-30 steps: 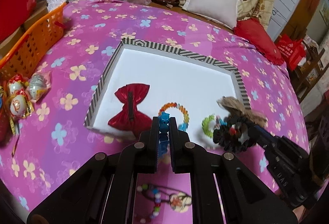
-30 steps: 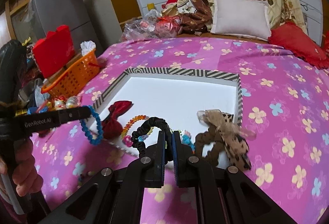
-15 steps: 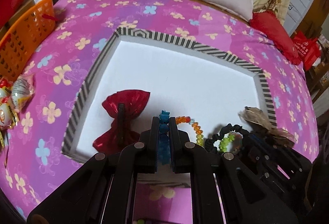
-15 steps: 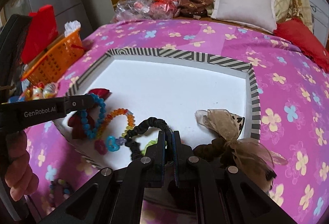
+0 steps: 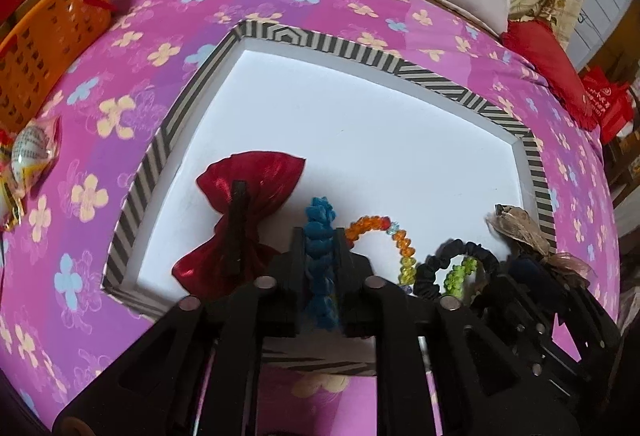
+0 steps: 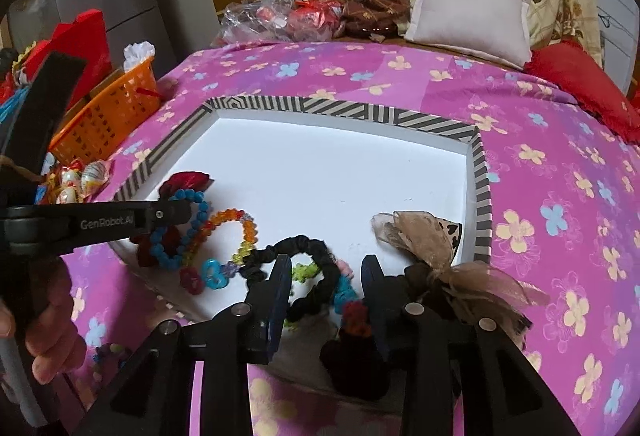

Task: Organize jewelry
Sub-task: 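Lower both items into the white tray and open both tools, then move both open tools toward the multicolour bead bracelet and pendant necklace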

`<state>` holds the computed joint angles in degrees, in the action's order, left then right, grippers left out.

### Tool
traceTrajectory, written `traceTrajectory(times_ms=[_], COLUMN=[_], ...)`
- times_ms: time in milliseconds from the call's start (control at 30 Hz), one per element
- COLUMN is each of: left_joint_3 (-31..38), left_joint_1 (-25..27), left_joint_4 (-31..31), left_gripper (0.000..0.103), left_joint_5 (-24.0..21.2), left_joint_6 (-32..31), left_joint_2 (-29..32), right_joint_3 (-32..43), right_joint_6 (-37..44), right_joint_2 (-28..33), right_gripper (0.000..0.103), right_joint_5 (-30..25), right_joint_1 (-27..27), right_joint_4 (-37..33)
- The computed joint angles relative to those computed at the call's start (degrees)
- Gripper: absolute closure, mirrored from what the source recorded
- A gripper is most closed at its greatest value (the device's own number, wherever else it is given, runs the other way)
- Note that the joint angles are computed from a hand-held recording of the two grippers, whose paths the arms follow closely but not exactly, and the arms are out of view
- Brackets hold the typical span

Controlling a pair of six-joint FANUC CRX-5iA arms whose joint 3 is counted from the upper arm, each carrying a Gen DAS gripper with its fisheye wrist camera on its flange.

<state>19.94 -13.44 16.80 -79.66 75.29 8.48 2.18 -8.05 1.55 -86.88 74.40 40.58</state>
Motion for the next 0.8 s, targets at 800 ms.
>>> traceTrajectory(times_ms=[800], left_joint_3=[-13.88], left_joint_1=[4.99], left_joint_4=[-0.83], left_gripper=[0.056], left_joint_5=[5.42], left_joint_6=[-8.79], left_joint_2=[-17.82], right_joint_3=[6.93], right_joint_6=[-4.13], right_joint_2=[4.25], right_gripper=[0.066], right_joint_5=[-6.88], right_joint_1=[10.0], right_joint_4=[4.72])
